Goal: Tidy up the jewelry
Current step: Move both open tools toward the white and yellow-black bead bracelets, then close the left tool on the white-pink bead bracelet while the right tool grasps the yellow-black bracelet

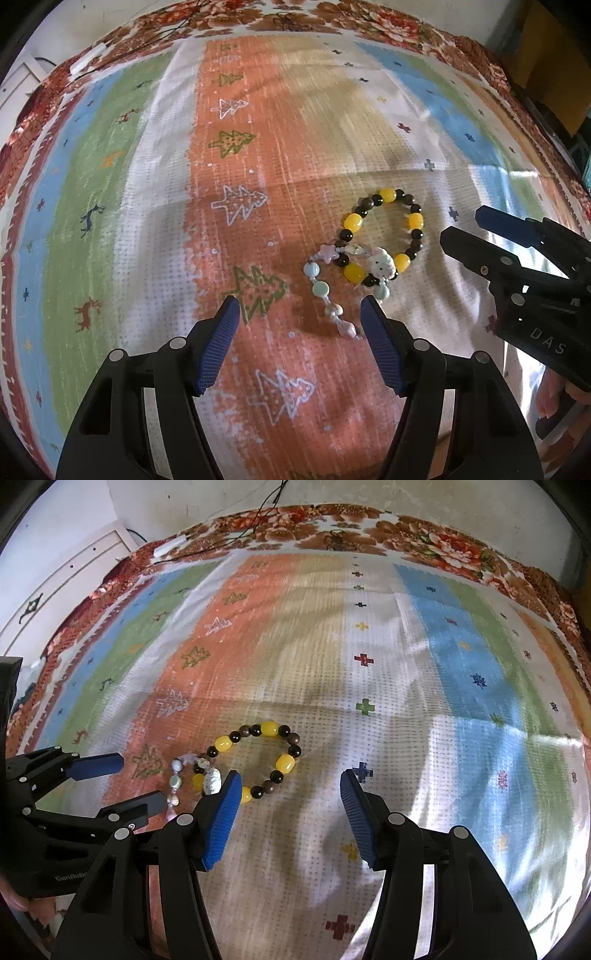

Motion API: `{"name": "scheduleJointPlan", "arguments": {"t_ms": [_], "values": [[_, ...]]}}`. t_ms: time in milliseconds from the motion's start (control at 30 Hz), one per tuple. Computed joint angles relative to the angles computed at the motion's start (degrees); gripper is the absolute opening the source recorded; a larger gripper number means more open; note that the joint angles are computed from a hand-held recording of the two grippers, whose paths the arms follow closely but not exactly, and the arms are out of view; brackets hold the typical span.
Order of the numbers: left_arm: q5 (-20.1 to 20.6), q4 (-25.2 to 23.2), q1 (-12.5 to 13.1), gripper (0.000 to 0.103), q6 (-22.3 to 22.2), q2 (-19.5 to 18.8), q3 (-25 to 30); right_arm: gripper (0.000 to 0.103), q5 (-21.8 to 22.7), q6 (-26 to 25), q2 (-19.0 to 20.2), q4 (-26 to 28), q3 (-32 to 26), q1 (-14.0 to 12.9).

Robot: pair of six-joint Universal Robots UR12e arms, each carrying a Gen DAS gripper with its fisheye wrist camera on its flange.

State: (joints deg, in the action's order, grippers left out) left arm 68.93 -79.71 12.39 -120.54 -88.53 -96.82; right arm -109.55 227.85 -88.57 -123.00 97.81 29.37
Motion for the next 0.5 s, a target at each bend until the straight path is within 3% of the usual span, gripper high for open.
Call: {"name": "scheduleJointPlan", "arguments": {"t_ms": [200,500], "values": [[0.93,-3.43,-0.66,0.069,1.68,-1.38,1.29,0.055,1.25,0.15,0.62,0.29,-0.03,-0.75],[1.05,-1.7,-0.83,0.07,1.45,-1.9,0.97,0.055,2.41,0.54,1.59,0.19,-0.29,-1.61]]}}
